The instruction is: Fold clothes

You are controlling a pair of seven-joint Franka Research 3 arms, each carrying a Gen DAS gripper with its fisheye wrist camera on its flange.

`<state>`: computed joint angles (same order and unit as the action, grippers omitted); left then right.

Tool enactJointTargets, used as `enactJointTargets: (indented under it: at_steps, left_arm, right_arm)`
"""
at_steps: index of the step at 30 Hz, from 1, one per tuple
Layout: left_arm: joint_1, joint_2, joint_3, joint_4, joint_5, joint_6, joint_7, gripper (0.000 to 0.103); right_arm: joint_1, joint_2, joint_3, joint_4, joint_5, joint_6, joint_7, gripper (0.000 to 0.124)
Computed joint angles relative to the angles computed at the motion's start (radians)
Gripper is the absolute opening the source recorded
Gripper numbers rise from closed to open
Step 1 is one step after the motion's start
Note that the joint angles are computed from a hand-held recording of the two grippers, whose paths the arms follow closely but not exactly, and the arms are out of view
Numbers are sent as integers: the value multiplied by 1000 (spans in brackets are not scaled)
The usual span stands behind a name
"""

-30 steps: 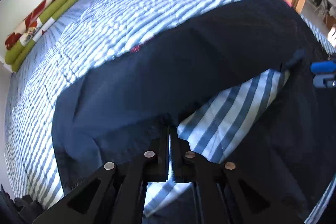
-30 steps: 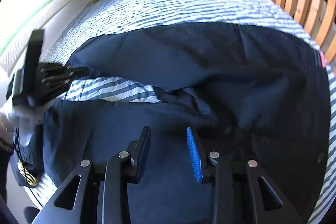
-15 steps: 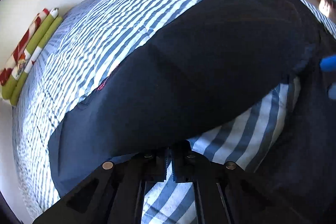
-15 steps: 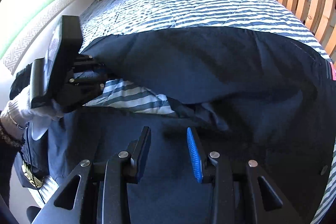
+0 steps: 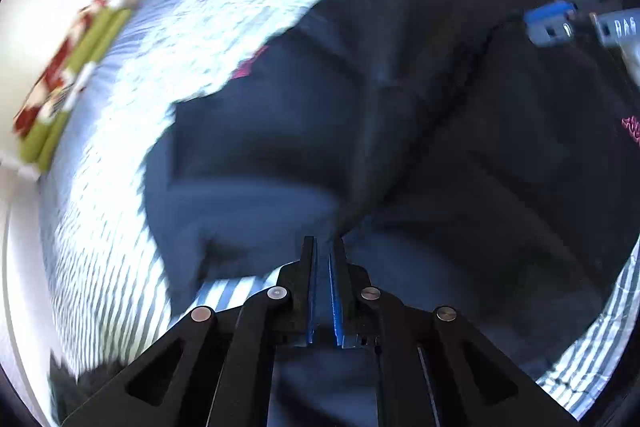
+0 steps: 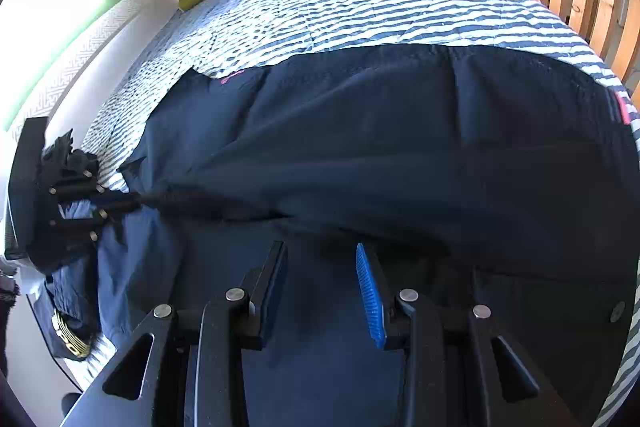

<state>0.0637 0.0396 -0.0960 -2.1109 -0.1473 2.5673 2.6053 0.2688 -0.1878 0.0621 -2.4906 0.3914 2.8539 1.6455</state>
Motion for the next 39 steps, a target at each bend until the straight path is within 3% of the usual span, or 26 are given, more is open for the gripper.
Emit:
enactJointTargets:
  at_steps: [2, 5, 7, 10, 13, 15, 18, 22, 23, 24, 25, 26, 27, 30, 34, 38, 39]
  left_arm:
    - [22, -60, 21, -20, -102, -21, 8, 8]
    - [53, -173, 83, -63, -216, -54, 25, 21]
    - [63, -276, 137, -132, -257, -88, 27, 24]
    - [78, -382, 203, -199, -241, -146, -22, 28]
    - [93, -491, 244, -310, -201, -170, -61, 40]
    - [114, -556, 258, -392, -160, -144, -94, 46]
    - [101, -543, 287, -430, -161, -113, -150, 58]
    - [95, -448, 286, -423, -171, -18, -248, 60]
    - [87, -435, 296, -420, -185, -14, -245, 59]
    - [75, -420, 307, -416, -211, -14, -237, 51]
    - [70, -416, 313, -415, -229, -21, -231, 41]
    - [68, -408, 317, -410, -243, -28, -222, 18]
    - [67, -407, 320, -409, -260, -36, -215, 10]
    - [66, -417, 330, -404, -313, -59, -180, 6]
    - [80, -426, 333, -387, -348, -83, -175, 6]
    - [94, -455, 337, -377, -358, -105, -162, 5]
    - [97, -461, 336, -376, -354, -106, -162, 5]
  right_arm:
    - [-1, -33, 16, -37, -32, 16, 5, 32]
    - [42, -127, 13, -120, 3, 27, -33, 32]
    - [79, -197, 8, -174, 26, 17, -69, 32]
    - [88, -331, 54, -271, -4, -31, -47, 34]
    - [129, -432, 74, -333, -17, -101, -41, 37]
    - [136, -466, 111, -356, -50, -125, -22, 38]
    - [155, -472, 138, -378, -90, -98, -7, 39]
    - [178, -411, 147, -362, -125, -70, -6, 40]
    - [168, -396, 162, -355, -149, -70, 0, 40]
    - [156, -388, 185, -351, -177, -76, 14, 40]
    - [154, -381, 193, -348, -198, -84, 19, 40]
    - [158, -379, 195, -346, -212, -95, 21, 40]
    - [162, -382, 198, -346, -225, -105, 25, 40]
    - [152, -388, 229, -343, -286, -126, 43, 45]
    - [10, -354, 395, -302, -534, -192, 189, 46]
    - [38, -370, 368, -306, -611, -216, 203, 42]
    - [48, -372, 359, -307, -623, -224, 209, 28]
